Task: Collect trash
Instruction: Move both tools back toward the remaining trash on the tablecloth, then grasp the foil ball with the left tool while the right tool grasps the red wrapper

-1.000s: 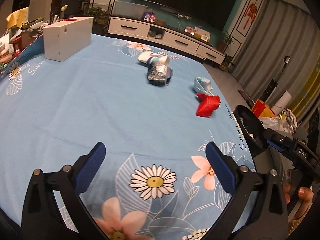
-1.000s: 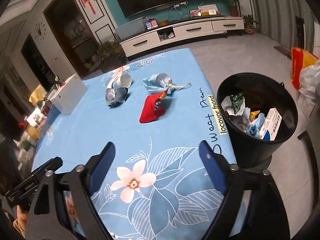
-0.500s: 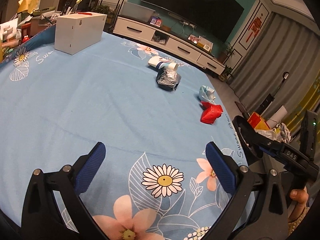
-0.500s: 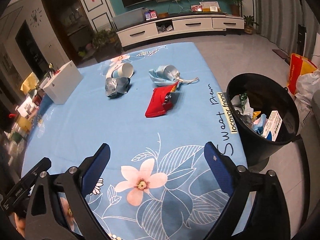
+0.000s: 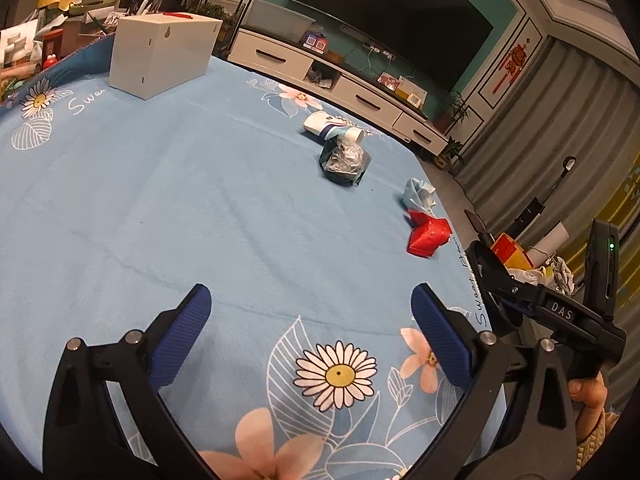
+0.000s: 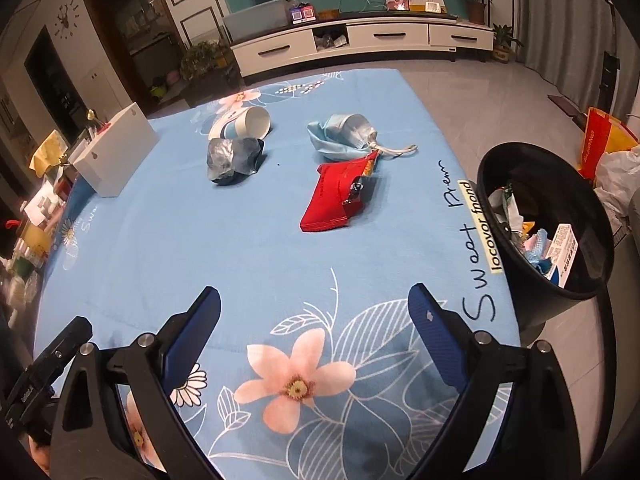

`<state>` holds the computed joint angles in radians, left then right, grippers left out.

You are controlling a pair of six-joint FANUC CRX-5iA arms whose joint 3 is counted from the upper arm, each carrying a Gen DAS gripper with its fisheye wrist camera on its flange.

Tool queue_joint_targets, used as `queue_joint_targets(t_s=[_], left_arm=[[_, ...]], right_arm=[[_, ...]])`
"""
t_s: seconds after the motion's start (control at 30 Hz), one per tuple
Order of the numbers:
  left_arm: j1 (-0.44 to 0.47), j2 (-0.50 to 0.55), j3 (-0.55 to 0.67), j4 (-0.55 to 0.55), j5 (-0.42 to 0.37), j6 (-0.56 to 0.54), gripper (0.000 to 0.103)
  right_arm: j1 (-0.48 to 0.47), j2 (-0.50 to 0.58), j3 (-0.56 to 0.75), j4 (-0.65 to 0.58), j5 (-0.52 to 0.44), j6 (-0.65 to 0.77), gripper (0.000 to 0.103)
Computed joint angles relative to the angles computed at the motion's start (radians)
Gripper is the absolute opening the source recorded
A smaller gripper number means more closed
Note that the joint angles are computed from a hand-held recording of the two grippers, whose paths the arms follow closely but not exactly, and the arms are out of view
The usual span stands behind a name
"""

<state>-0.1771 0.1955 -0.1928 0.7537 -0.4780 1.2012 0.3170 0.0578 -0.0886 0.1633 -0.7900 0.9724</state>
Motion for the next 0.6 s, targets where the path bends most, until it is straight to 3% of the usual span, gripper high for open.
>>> queue_joint_targets(t_s=[0.33, 0.6], left_arm=[[0.008, 0.071, 0.066, 0.011, -0.03, 0.007, 0.1], [0.002, 0.152, 0.194, -0.081, -0.051, 0.08, 0.1]], right_arm=[[-0.029, 0.09, 0.074, -0.022, 0.002, 0.018, 0.093], [-0.054, 0.131, 0.093, -0.006, 0.033, 0.007, 0.093]])
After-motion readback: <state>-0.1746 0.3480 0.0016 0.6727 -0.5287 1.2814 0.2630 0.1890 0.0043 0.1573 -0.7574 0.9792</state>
